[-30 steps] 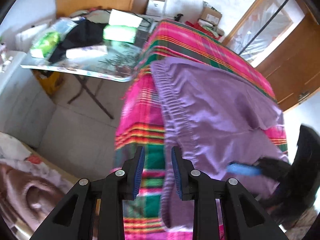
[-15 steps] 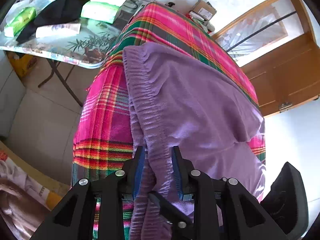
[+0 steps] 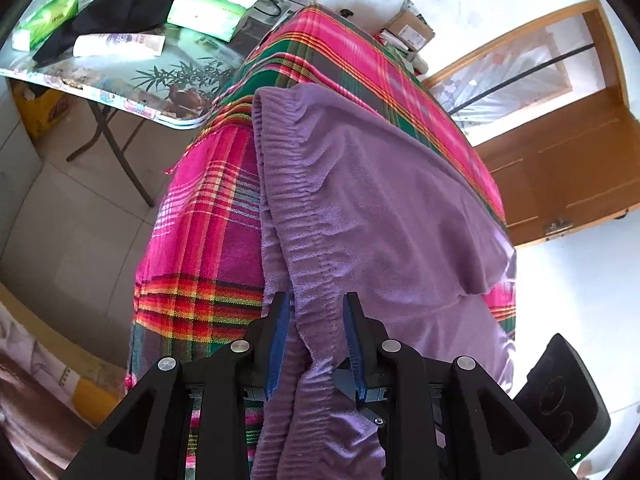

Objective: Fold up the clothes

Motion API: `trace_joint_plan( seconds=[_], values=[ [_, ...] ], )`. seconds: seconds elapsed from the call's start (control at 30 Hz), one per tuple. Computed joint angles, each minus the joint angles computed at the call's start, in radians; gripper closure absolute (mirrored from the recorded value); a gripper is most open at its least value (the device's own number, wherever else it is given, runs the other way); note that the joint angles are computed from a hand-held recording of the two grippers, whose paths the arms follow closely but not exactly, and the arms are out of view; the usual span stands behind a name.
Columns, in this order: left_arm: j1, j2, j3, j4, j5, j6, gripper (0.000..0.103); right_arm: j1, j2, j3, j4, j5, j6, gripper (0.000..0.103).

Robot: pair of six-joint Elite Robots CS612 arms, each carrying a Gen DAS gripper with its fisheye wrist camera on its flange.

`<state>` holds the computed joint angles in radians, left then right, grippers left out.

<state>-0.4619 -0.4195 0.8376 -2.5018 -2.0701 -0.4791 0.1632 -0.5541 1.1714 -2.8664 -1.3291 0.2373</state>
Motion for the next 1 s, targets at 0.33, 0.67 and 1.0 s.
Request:
trace_joint_plan(
  seconds=[0.33, 0.67, 1.0],
  values=[
    [0.001, 0.005, -0.008, 0.001, -0.015, -0.012, 0.075, 0.028, 0.033, -0.079, 0.045, -0.118, -0.064, 0.071],
    [-0.002, 0.004, -0.016, 0.002, -0.003, -0.025, 0.075, 0.042, 0.04, -0.085, 0.047, -0.185, -0.109, 0.082],
    [0.0, 0.024, -0.049, 0.029, -0.02, -0.07, 0.074, 0.031, 0.034, -0.059, -0.009, -0.106, -0.073, 0.091]
  ],
)
